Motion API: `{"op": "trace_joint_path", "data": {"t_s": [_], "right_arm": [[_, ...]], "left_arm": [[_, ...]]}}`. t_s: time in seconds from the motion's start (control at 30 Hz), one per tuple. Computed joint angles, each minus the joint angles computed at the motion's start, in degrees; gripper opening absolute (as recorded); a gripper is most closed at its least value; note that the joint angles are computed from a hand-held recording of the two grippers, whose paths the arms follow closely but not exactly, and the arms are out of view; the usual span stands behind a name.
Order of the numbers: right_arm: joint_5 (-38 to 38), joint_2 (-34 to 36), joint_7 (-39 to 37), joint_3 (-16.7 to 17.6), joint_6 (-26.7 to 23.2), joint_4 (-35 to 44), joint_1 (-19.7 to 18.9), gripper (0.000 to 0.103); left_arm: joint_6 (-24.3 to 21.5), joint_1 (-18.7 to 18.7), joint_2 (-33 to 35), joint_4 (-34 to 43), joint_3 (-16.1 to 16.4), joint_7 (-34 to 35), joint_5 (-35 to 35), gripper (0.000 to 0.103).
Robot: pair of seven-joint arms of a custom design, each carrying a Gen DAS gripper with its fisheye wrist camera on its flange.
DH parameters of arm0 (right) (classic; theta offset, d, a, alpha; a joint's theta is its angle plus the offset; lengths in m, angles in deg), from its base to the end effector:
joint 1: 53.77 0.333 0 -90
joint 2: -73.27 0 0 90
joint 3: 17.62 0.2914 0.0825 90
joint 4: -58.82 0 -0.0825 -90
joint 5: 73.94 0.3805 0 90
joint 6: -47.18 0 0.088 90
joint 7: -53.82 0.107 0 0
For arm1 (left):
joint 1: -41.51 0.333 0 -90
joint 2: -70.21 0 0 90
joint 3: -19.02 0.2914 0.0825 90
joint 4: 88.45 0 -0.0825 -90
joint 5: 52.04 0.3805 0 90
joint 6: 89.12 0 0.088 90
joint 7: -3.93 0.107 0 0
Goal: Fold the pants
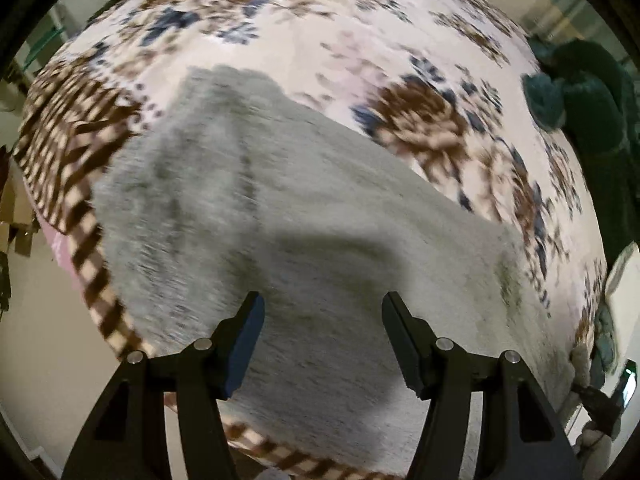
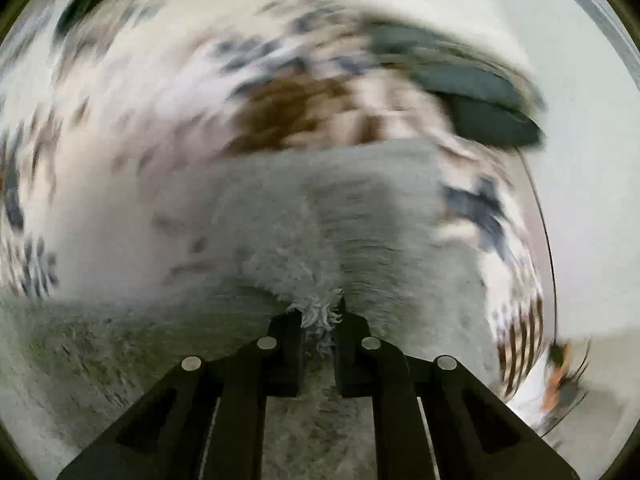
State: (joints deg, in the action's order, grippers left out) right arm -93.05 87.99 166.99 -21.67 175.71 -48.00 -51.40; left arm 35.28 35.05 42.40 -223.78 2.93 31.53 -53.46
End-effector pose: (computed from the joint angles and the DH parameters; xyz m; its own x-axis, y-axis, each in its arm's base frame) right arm 0.6220 -0.0256 0.3716 -0.2516 -0.9384 0.2370 -0.9580 0.2067 -0.1986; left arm 0.4057 -0.1793 0.5077 0.6299 -0.7521 0.1938 -0.7190 -0.6590 -0.2209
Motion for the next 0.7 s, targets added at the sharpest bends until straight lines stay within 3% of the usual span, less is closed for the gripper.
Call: {"op": "trace_joint_path", "data": {"t_s": [0.1, 0.2, 0.23, 0.3, 0.37, 0.43, 0.47, 0.57, 0.63, 0.67, 0.7], "right_arm": [[1.08, -9.38, 10.38, -3.12, 2.97, -8.58, -2.98, 0.011], [5.42, -16.62, 15.41, -5.41, 1.59, -15.67, -7.67, 0.013], [7.99, -17.67, 15.57, -6.08, -0.11, -17.06, -9.12, 0.023], [14.25, -18.21, 14.98, -7.79, -3.32, -19.11, -12.12, 0.029], [18.62, -21.52, 14.24, -8.48, 0.39, -24.02, -14.02, 0.038], [22.27, -25.38, 12.77, -8.89, 6.63, -28.72, -14.80, 0.054], [24.29, -26.81, 11.48, -9.14, 8.98, -30.52, -14.76, 0.055], [30.31, -25.81, 8.41, -9.55, 9.96, -31.33, -13.61, 0.062], [33.41, -23.45, 7.91, -9.28, 8.86, -30.57, -13.23, 0.055], [34.26, -22.66, 7.31, -8.81, 9.31, -30.54, -12.99, 0.017], [31.64, -22.05, 8.45, -7.86, 8.00, -29.65, -13.13, 0.005]], "left_arm": [[0.22, -1.21, 1.70, 1.03, -0.32, 0.60, -1.30, 0.059], [-0.04, -2.46, 3.55, 2.25, -0.43, 1.63, -2.35, 0.059], [-0.12, -2.83, 4.19, 2.67, -0.51, 1.96, -2.52, 0.059], [-0.28, -3.48, 5.45, 3.62, -0.56, 2.44, -2.92, 0.059], [-0.43, -3.96, 6.67, 4.73, -0.78, 2.68, -2.70, 0.059], [-0.49, -4.35, 7.45, 5.58, -0.92, 2.81, -2.25, 0.059], [-0.63, -4.52, 7.82, 6.01, -0.98, 2.88, -1.95, 0.059], [-1.08, -5.19, 8.71, 6.87, -0.94, 3.20, -1.95, 0.059], [-1.65, -5.49, 9.01, 7.17, -0.93, 2.89, -2.05, 0.059], [-2.04, -5.67, 9.05, 7.26, -0.84, 2.84, -2.29, 0.059], [-2.28, -5.83, 8.88, 7.18, -0.74, 2.75, -2.60, 0.059]]}}
